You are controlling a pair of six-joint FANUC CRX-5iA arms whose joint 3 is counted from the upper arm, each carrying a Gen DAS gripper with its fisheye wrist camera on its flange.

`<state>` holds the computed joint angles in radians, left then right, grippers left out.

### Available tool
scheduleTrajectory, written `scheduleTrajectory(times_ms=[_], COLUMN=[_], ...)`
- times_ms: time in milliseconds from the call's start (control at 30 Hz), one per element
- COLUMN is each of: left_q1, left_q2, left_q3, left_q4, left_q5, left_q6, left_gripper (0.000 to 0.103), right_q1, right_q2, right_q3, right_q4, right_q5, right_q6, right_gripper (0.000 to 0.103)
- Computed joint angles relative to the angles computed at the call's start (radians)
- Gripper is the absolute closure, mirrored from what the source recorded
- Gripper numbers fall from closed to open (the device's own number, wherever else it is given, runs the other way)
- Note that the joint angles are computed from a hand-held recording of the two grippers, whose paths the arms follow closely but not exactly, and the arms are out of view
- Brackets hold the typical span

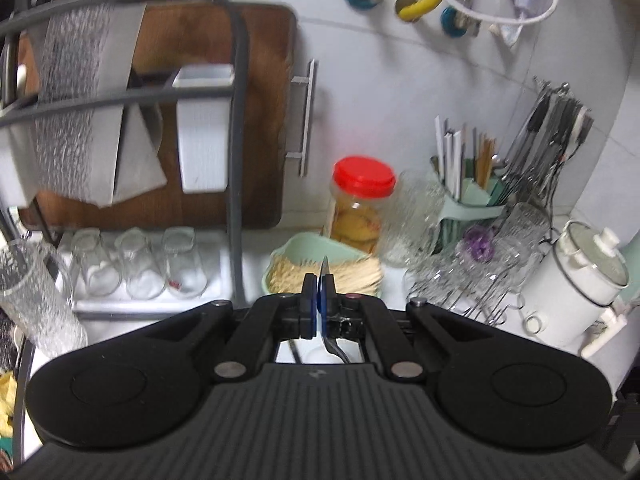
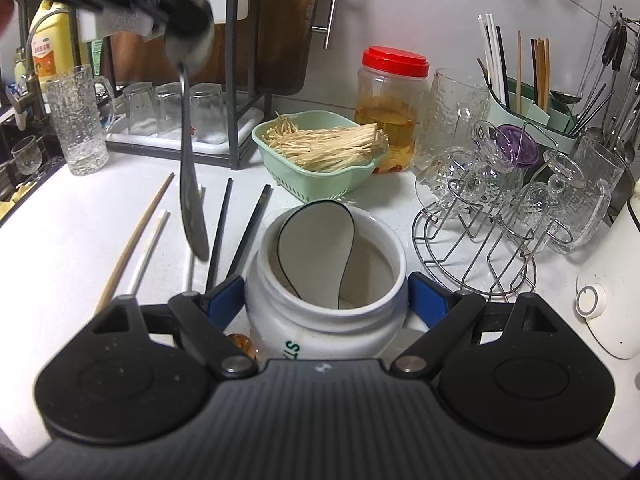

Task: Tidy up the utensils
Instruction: 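Lift the metal spoon with the left gripper and carry it over the mug, then lower the metal spoon into the mug and open the left gripper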

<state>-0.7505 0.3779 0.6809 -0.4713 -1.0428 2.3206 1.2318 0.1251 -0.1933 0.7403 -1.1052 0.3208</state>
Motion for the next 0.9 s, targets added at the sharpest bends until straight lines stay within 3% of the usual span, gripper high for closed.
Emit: scheduleTrajectory(times_ms=[367,600,900], left_q1=[-0.006,-0.017,-0.026], left_q2=[0.007,0.096,0.153], left_q3=[0.045,0.153,0.197], left_q4=[0.026,0.066,0.117], left_q5=[0.064,0.016,-0.016], left_q6=[-0.071,-0.237,-0.326], left_gripper=[0.101,0.101,0.101], right_q1=[-0.007,-0.008,-0.010], right_q2=[0.015,0.013,0.000], right_q3=[0.025,0.022,0.005], right_q4=[-0.018,-0.020,-0.013], right_q5=[-0.012,-0.002,0.018], right_q6=[0.017,0.020,0.018], right_gripper=[0.013,0.013,0.013])
